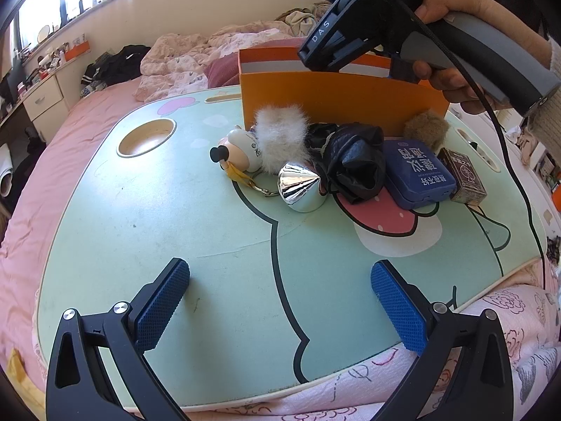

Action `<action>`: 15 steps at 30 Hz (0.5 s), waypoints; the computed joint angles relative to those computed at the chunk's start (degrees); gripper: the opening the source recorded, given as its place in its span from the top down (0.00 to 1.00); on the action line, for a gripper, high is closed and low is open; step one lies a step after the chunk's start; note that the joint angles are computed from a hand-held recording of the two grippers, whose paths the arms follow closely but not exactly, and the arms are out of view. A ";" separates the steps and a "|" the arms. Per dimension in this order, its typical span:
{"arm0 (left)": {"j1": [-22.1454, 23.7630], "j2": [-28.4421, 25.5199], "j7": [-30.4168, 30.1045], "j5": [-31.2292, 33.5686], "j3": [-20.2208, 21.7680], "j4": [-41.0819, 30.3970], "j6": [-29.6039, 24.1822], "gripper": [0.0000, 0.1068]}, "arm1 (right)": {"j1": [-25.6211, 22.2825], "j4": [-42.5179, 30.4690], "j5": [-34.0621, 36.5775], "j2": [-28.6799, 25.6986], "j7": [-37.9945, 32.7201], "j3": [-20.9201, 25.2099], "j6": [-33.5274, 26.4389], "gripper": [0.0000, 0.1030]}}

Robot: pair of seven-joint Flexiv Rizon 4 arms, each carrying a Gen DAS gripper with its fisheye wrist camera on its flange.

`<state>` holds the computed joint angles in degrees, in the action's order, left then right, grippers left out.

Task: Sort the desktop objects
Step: 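Lift the green toy car out and set it behind the blue tin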

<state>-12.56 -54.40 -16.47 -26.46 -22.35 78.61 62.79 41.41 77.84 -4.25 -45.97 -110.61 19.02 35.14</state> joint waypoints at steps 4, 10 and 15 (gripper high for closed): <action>-0.02 -0.02 0.02 -0.03 0.02 -0.03 0.00 0.04 | -3.17 -2.05 4.67 0.45 -1.83 2.38 0.21 0.30; -0.02 -0.05 0.05 -0.06 0.03 -0.06 -0.01 0.04 | -8.68 0.03 11.67 6.03 -10.28 5.71 0.66 0.30; -0.02 -0.07 0.07 -0.07 0.04 -0.10 -0.03 0.04 | -12.31 6.65 18.29 11.87 -17.93 7.11 0.87 0.30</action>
